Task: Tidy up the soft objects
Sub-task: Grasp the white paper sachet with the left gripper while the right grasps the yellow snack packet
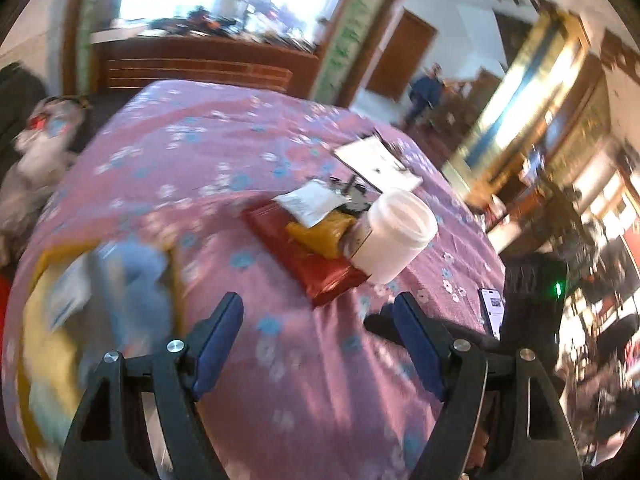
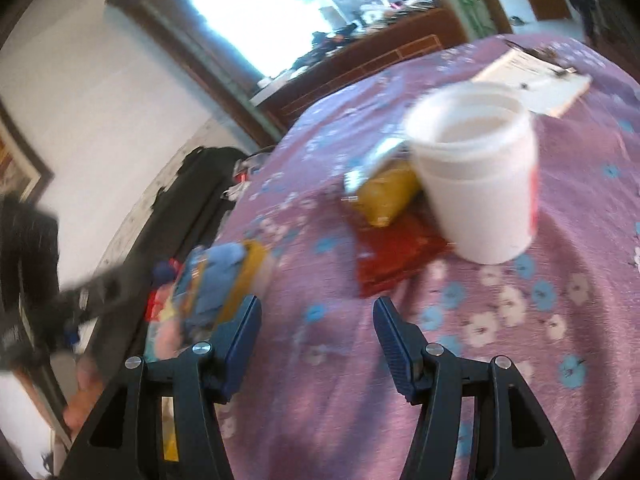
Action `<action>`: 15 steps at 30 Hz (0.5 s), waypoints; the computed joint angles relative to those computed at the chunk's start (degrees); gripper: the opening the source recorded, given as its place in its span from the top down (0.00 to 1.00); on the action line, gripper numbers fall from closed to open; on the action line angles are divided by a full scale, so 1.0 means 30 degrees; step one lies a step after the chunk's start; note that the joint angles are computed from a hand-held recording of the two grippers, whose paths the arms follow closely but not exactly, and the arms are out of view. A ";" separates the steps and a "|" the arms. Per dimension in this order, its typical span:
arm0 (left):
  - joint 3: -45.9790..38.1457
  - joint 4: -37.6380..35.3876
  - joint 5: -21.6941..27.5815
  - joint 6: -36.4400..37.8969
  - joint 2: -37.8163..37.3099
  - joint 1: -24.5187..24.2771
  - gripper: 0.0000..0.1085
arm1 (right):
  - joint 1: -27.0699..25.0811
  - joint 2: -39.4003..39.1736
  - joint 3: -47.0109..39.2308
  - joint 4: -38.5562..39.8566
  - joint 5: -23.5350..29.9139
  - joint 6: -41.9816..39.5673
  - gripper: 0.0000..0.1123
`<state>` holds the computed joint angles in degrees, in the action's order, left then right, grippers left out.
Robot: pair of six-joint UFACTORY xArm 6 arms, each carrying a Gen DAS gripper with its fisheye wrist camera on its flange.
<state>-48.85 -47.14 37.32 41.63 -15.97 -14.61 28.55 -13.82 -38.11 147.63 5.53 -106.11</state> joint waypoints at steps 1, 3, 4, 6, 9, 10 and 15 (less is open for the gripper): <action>-0.0844 0.0508 -0.0008 -0.0411 0.0954 -0.0339 0.29 | -0.0232 0.0013 0.0150 -0.0034 0.0244 0.0128 0.44; -0.3152 0.1642 0.0401 -0.1147 0.3341 -0.0818 0.29 | -0.0799 0.0019 0.0510 0.0400 0.0864 -0.0139 0.44; -0.3992 0.2128 0.0486 -0.1482 0.4202 -0.0993 0.29 | -0.0937 0.0035 0.0633 0.0404 0.1083 -0.0042 0.44; -0.6295 0.2851 0.1245 -0.1945 0.6379 -0.1222 0.29 | -0.1168 0.0083 0.1019 -0.0951 0.1869 0.1661 0.44; -0.9538 0.3376 0.2620 -0.3022 0.9314 -0.1317 0.29 | -0.1428 -0.0237 0.1568 -0.2438 0.2815 0.3330 0.44; -1.0332 0.3344 0.3009 -0.3475 1.0017 -0.1322 0.29 | -0.1493 -0.0379 0.1711 -0.2650 0.2998 0.3516 0.44; -1.4599 0.3841 0.5239 -0.5025 1.3660 -0.1440 0.29 | -0.1990 -0.1054 0.2645 -0.4240 0.4157 0.5229 0.44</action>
